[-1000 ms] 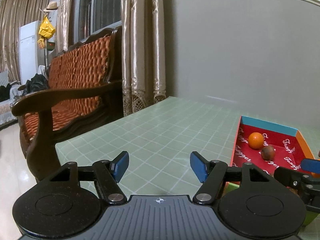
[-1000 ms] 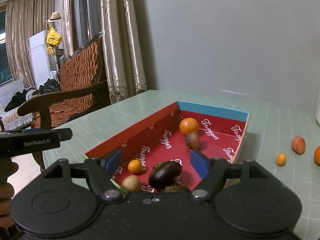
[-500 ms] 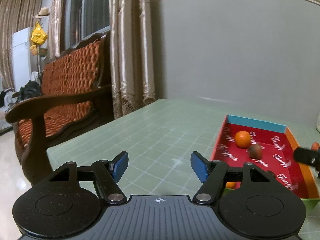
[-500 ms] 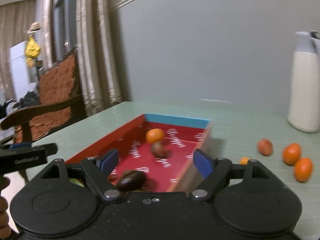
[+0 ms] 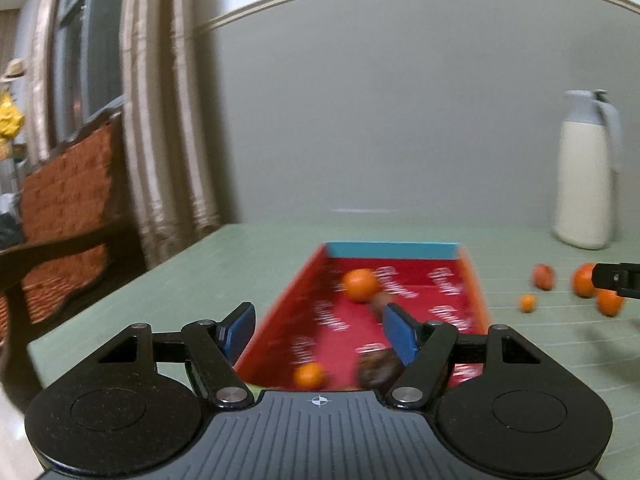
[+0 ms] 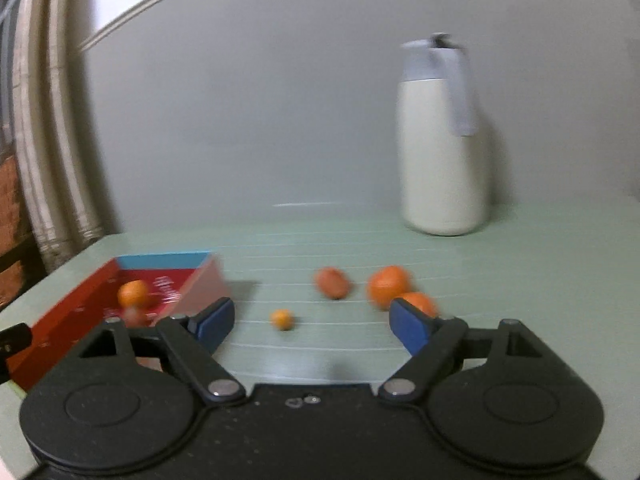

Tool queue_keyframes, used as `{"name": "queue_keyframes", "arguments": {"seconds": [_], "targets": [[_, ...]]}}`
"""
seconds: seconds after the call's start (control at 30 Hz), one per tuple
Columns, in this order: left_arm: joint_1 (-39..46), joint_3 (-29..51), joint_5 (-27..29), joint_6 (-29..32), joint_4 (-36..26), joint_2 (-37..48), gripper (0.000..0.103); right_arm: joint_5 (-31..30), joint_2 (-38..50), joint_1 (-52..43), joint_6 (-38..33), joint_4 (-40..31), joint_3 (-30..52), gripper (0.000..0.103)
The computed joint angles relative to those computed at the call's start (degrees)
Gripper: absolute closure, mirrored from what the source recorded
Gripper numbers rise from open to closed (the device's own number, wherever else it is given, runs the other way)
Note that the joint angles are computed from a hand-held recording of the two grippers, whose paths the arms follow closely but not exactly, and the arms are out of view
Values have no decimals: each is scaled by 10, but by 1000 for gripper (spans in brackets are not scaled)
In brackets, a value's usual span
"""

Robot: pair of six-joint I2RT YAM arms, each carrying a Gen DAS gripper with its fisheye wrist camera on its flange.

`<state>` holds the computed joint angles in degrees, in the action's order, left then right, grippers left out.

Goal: Organize fruits
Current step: 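Move the left tool from the box to the small kumquat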

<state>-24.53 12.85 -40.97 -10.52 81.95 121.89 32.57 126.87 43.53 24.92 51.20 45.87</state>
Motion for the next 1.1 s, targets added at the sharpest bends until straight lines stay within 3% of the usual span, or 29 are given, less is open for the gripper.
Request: {"name": "queue_keyframes", "arguments": {"seconds": [0.4,0.7,1.1], "targets": [[-131,133,-1,-4,-191,-33,33,90,-40,-64,41,38,-111,14],[-148,241,13,-15,-317,-4,33,104,-54,-96,47,68,-167,14],[-128,348,29,-39,-406,59,33,126,-46,-137,56,109,-215,14]]}}
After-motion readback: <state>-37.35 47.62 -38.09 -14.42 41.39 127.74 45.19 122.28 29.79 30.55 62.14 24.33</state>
